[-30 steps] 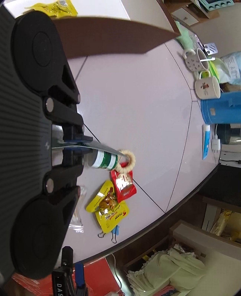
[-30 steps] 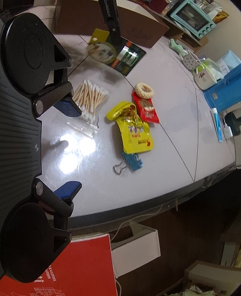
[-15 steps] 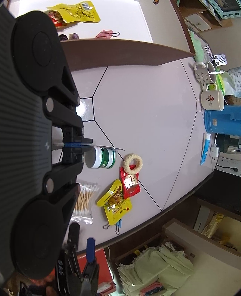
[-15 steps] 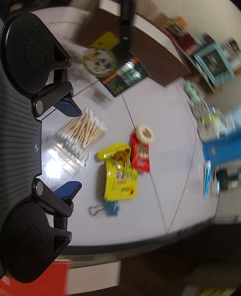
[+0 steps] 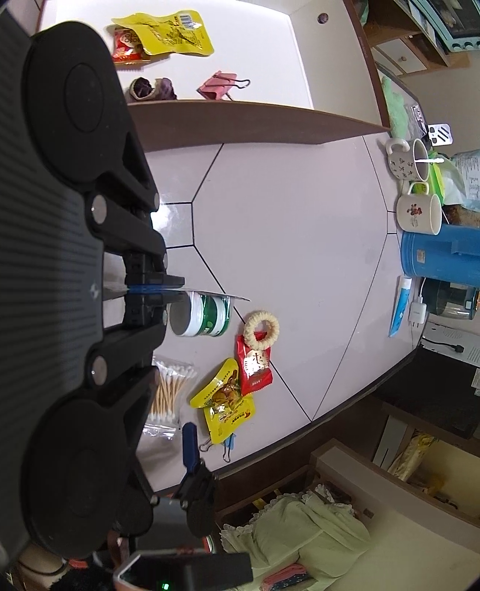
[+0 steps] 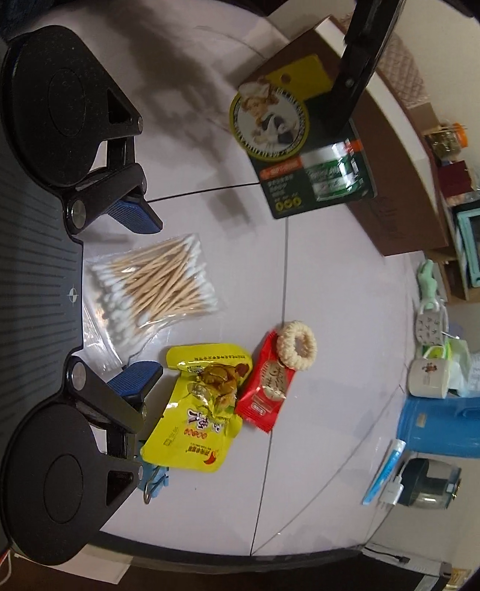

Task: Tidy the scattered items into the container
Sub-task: 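Lift the green box with the left gripper while the right grasps the cotton swab bag, then carry the green box and cotton swab bag over the box and open both grippers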

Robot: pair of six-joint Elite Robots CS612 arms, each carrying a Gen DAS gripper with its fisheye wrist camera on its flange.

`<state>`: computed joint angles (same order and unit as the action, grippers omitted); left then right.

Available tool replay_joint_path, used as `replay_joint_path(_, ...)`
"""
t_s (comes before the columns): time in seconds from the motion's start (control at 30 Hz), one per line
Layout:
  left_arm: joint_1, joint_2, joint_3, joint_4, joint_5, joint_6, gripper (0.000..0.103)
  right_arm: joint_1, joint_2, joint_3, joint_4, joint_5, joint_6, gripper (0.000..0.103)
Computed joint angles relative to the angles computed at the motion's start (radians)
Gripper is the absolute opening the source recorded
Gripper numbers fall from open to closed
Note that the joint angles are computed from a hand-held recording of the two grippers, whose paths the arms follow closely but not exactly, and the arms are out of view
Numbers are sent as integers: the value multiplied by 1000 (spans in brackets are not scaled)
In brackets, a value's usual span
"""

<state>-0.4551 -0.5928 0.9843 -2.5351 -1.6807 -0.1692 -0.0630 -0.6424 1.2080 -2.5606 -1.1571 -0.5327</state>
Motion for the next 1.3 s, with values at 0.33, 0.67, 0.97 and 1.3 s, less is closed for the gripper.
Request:
replay_joint_path(0.33, 0, -26, 50, -23, -7, -17, 0, 15, -9, 31, -25, -69, 8, 54)
replay_joint_path(0.67, 0, -56, 102, -75, -10, -24, 0, 14, -38, 67, -56, -59, 135, 30)
replay_joint_path(0.97, -1, -96, 169, -151, -15, -29, 0, 11, -88, 108, -102, -14, 263, 30)
replay_joint_path(1.3, 6, -142, 242, -241, -15, -33, 0, 28, -136, 149, -149, -18, 314, 30)
